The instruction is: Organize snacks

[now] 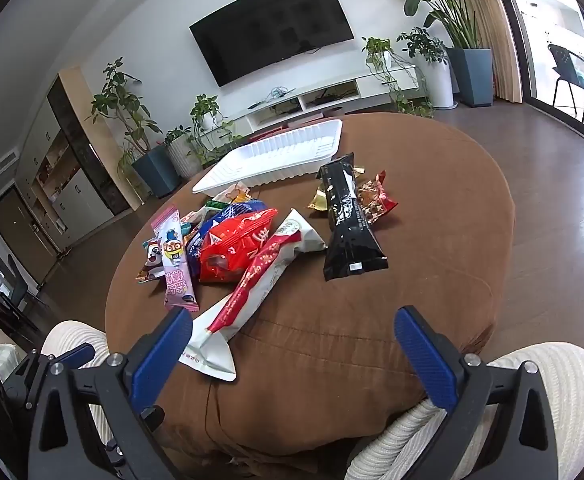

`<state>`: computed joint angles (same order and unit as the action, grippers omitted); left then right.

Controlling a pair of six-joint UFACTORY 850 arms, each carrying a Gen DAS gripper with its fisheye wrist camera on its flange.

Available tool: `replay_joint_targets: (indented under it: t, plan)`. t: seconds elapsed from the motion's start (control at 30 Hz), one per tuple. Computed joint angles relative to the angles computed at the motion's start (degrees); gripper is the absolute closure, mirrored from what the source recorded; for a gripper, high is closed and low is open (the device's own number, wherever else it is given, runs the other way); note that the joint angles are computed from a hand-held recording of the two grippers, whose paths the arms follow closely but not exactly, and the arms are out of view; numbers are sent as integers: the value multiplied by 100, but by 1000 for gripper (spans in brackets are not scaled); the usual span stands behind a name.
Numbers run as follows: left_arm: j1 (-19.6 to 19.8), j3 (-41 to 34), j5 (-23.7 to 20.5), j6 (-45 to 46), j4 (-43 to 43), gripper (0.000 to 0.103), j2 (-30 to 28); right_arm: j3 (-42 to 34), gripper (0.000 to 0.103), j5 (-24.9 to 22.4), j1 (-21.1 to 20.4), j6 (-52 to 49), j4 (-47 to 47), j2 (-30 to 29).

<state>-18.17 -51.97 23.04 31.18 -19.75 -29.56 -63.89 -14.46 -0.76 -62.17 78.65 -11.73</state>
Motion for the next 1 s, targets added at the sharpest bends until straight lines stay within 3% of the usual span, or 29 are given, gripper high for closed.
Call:
replay_joint_targets:
  t: [0.2, 1.0]
  plan:
    - [57, -83, -191, -169, 69, 3, 3, 1, 0, -1, 0, -23, 21, 0]
    - [86, -96, -201, -249, 165, 3, 2, -4, 0, 5, 2, 44, -49, -9]
